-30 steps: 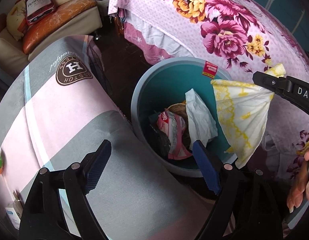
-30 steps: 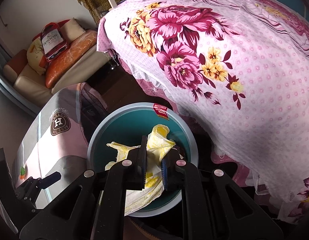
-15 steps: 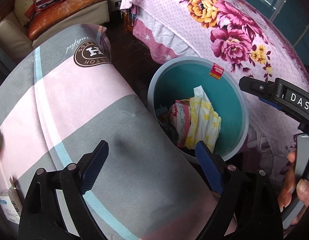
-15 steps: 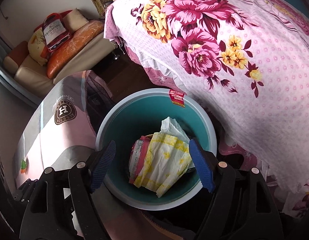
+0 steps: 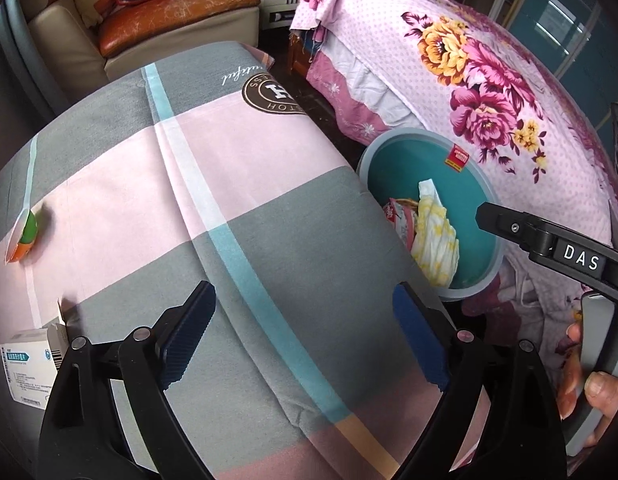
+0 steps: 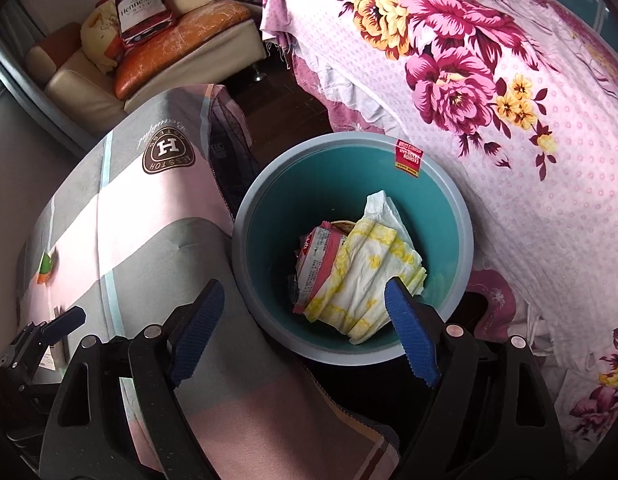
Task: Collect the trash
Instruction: 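Move both open tools back toward the white medicine box, then grasp the white medicine box with the right tool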
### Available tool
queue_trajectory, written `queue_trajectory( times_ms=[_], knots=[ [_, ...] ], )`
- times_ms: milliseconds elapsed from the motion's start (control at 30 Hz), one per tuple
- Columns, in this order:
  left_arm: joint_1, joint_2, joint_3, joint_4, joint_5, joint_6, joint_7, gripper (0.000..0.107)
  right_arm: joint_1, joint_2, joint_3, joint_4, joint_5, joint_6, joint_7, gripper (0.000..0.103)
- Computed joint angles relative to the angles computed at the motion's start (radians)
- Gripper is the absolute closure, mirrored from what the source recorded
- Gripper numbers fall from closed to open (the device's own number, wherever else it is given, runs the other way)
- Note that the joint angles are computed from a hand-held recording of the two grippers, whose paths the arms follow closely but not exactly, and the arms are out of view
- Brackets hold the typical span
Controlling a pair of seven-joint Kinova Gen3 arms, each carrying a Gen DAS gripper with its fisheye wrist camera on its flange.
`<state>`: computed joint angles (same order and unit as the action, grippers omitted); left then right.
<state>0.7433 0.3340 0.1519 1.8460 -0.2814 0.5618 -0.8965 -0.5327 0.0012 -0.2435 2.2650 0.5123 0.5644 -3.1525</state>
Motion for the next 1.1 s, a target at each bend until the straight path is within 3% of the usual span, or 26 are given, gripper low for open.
queue_trajectory(
  times_ms=[300,500,600,733,833,933,1100],
  knots=[
    [-0.079,-0.135,-0.005,0.157,-0.005,-0.056,0.025,0.017,-0.109,0.061,-0.038,-0.147,0.021,0.127,0.022,0.021],
    [-0.189,-0.238,0.009,0.281,0.013,-0.086,-0.016,0.016,-0.19,0.137,-0.026,-0.275,0.002,0.157,0.132,0.02],
    [-0.235,-0.293,-0.01,0.342,0.008,-0.093,-0.04,0.016,-0.267,0.179,0.044,-0.343,-0.062,0.138,0.254,0.02],
    [-0.19,-0.367,-0.187,0.414,0.073,-0.105,-0.17,0.016,-0.253,0.259,-0.002,-0.457,-0.122,0.144,0.417,0.02],
    [-0.161,-0.41,-0.326,0.454,0.137,-0.109,-0.292,0.016,-0.194,0.334,-0.099,-0.559,-0.144,0.172,0.539,0.02],
    [-0.129,-0.45,-0.465,0.493,0.183,-0.116,-0.414,0.016,-0.143,0.417,-0.199,-0.676,-0.151,0.232,0.661,0.02],
    [-0.061,-0.483,-0.696,0.531,0.258,-0.124,-0.617,0.016,-0.159,0.548,-0.26,-0.873,-0.169,0.361,0.864,0.02]
  ],
)
